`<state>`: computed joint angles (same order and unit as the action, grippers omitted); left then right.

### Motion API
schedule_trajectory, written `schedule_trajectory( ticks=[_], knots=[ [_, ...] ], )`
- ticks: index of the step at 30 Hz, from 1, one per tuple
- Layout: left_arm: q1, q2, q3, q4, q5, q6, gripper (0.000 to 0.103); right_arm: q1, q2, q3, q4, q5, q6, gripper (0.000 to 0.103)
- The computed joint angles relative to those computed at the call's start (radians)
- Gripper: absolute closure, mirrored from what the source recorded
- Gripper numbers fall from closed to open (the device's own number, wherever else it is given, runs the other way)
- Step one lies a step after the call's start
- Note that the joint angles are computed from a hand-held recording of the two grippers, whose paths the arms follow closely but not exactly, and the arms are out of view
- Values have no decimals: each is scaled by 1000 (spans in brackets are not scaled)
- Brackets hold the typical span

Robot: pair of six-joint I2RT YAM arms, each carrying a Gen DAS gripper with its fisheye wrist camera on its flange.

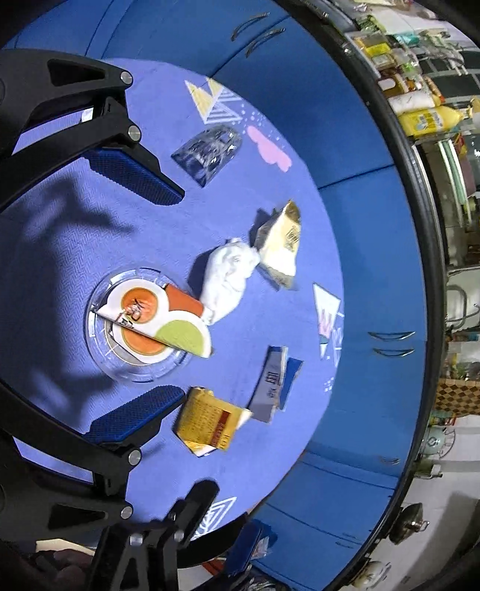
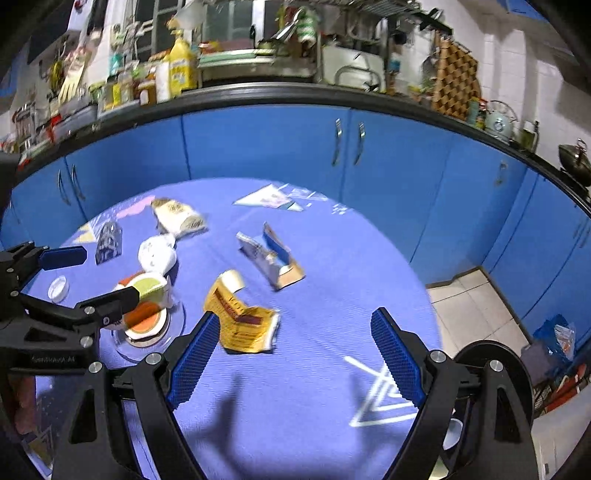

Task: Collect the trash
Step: 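Grasp the orange-green package with the left tool while the right tool approaches the yellow wrapper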

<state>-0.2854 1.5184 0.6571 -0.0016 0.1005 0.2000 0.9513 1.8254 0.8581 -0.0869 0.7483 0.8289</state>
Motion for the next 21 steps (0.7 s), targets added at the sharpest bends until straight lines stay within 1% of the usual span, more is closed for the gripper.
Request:
schedule_trajectory(
  ticks=[6, 7, 9, 10, 11, 13, 15, 16, 17, 18, 19, 20, 21],
  knots=[
    [19, 97, 40, 22, 44, 28, 10, -50, 69, 19, 74, -92, -45, 21],
    [26, 116, 51, 23, 51, 30, 11, -59, 81, 24, 83, -104, -52, 21],
    [31, 141, 71, 16, 64, 34, 18, -70, 100, 35, 94, -118, -67, 21],
    [31, 162, 84, 14, 65, 38, 24, -75, 108, 42, 97, -123, -73, 21],
    [30, 172, 90, 12, 63, 40, 27, -81, 120, 50, 105, -133, -82, 21],
    [30, 201, 107, 8, 65, 44, 32, -92, 137, 65, 113, -146, -96, 21],
    [35, 213, 110, 11, 76, 45, 34, -101, 151, 78, 119, -161, -110, 21],
    [38, 209, 106, 18, 84, 44, 38, -105, 155, 83, 126, -170, -119, 21],
    [40, 206, 104, 21, 87, 46, 47, -106, 156, 82, 134, -171, -124, 21],
    [43, 204, 105, 20, 94, 50, 51, -108, 160, 87, 137, -174, -131, 21],
    [46, 200, 104, 18, 98, 52, 58, -111, 166, 95, 137, -180, -138, 24],
    [49, 199, 107, 13, 102, 53, 61, -117, 177, 107, 133, -200, -147, 33],
    [53, 201, 112, 6, 109, 56, 63, -121, 184, 116, 127, -215, -152, 38]
  ],
)
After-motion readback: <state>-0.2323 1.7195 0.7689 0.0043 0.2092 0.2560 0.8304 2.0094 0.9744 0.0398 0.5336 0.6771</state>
